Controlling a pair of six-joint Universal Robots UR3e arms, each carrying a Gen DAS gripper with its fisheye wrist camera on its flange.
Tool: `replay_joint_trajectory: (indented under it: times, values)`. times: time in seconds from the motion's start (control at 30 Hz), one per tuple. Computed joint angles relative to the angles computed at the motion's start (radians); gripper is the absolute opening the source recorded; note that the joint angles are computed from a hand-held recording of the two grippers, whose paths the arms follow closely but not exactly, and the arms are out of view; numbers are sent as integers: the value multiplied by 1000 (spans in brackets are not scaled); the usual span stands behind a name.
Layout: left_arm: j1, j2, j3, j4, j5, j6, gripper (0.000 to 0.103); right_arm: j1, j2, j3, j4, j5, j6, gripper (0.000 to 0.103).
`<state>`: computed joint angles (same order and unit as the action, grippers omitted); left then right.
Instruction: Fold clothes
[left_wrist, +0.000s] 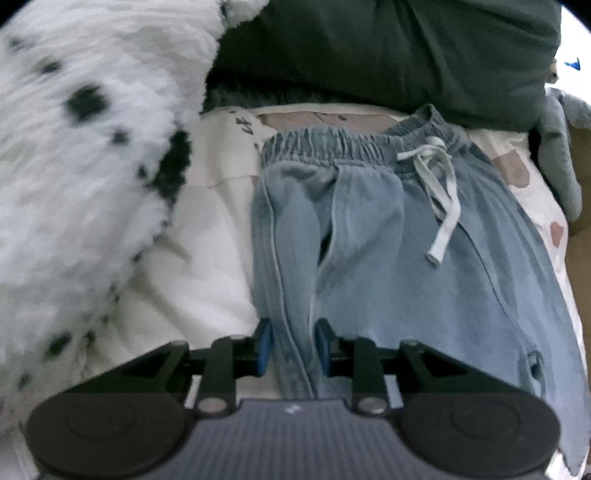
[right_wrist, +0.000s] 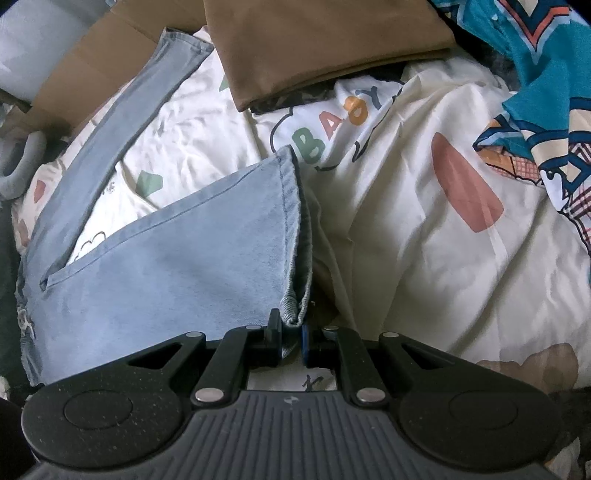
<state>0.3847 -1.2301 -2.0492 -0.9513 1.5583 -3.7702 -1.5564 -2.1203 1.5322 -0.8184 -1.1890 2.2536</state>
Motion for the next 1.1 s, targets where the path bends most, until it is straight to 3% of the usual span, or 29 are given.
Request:
replay_joint_trajectory:
  times: [0.1, 0.2, 0.27, 0.37, 0.5, 0.77, 1.1]
  values:
    - [27, -21, -17, 33, -21, 22, 30, 5, -8, 3, -5, -7, 6, 7]
    - [23, -35, -4, 32, -16, 64, 11, 0, -20, 4, 1, -17, -2, 7]
    - [5, -38, 28, 2, 15, 63, 6, -9, -26, 0, 12, -23, -15, 7]
    - [-2, -17, 61, -39, 48, 59, 5, -26, -30, -19, 43, -36, -42, 7]
    - [31, 22, 68, -73, 22, 104, 5, -54, -42, -18, 60, -47, -74, 7]
    - [-12, -68, 107, -68, 92, 121, 4, -53, -115, 160, -41, -123, -57, 7]
    - [14, -46, 185, -171, 110, 160, 4, -155, -151, 135, 67, -177, -170, 7]
